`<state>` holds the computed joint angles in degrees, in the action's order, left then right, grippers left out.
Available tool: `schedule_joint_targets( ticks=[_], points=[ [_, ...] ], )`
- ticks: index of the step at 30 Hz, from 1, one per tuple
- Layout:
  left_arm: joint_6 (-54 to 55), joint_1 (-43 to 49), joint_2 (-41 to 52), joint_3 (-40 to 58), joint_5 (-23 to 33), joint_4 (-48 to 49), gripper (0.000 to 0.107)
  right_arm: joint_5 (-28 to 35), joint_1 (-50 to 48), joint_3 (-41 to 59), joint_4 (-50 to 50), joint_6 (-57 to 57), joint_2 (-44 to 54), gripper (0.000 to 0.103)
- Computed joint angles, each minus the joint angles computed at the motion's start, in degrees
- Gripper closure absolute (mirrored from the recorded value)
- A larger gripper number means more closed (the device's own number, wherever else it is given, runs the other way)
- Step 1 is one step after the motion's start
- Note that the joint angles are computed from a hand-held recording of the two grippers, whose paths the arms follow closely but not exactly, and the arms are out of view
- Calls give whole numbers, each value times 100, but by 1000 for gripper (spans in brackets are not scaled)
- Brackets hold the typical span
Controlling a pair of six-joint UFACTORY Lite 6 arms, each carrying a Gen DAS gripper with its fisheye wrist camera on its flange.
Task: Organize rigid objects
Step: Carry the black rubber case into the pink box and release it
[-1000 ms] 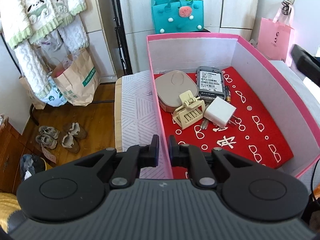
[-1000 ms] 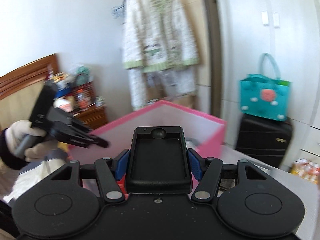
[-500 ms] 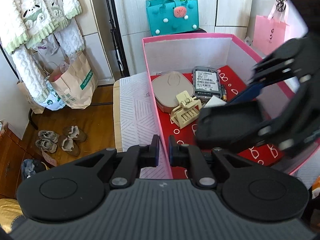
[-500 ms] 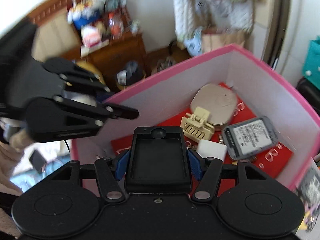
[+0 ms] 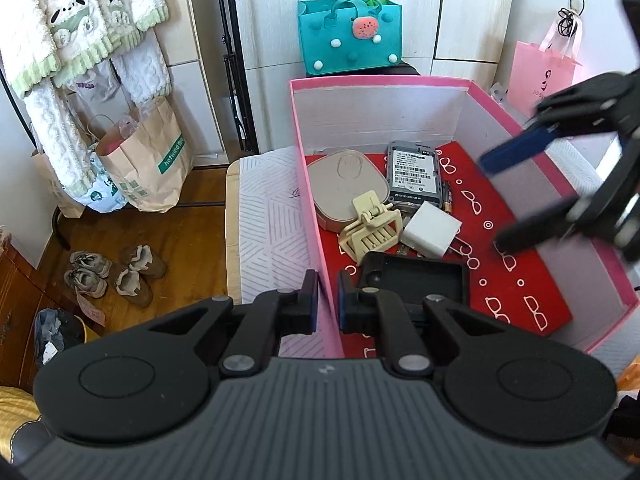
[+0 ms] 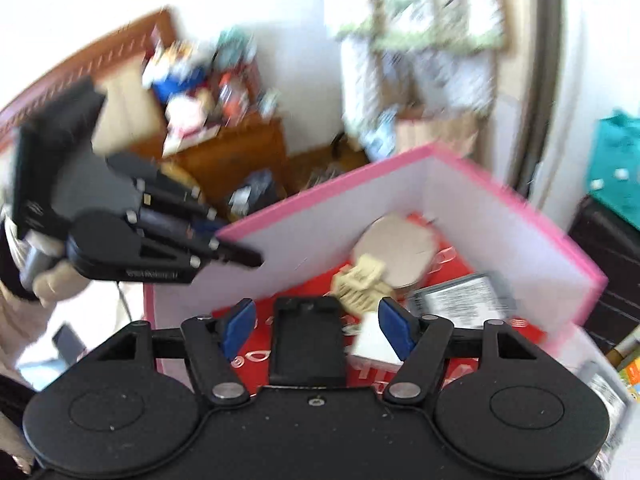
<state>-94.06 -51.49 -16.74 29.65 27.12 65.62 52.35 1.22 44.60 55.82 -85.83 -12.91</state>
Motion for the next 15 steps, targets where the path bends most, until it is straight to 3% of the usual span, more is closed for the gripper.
schedule_joint_targets(
  ticks=[3,6,8,11,15],
  points=[
    [-105,31,-3,-14,-30,56,98,742,-1304,-176,453,-583,-244,30],
    [-179,-6,-23,-43,6,69,98,1697,-2609,4,714,-1079,128,30],
    [-297,-33,-9,-51,40,142,98,1960,-3261,153,779,-1243,470,30],
    [-498,-33,29,-35,27,239,98,1864,-3838,301,903,-1471,1033,30],
    [-700,-50,84,-19,63,346,98,1230,-4020,175,1317,-2295,1515,30]
  ],
)
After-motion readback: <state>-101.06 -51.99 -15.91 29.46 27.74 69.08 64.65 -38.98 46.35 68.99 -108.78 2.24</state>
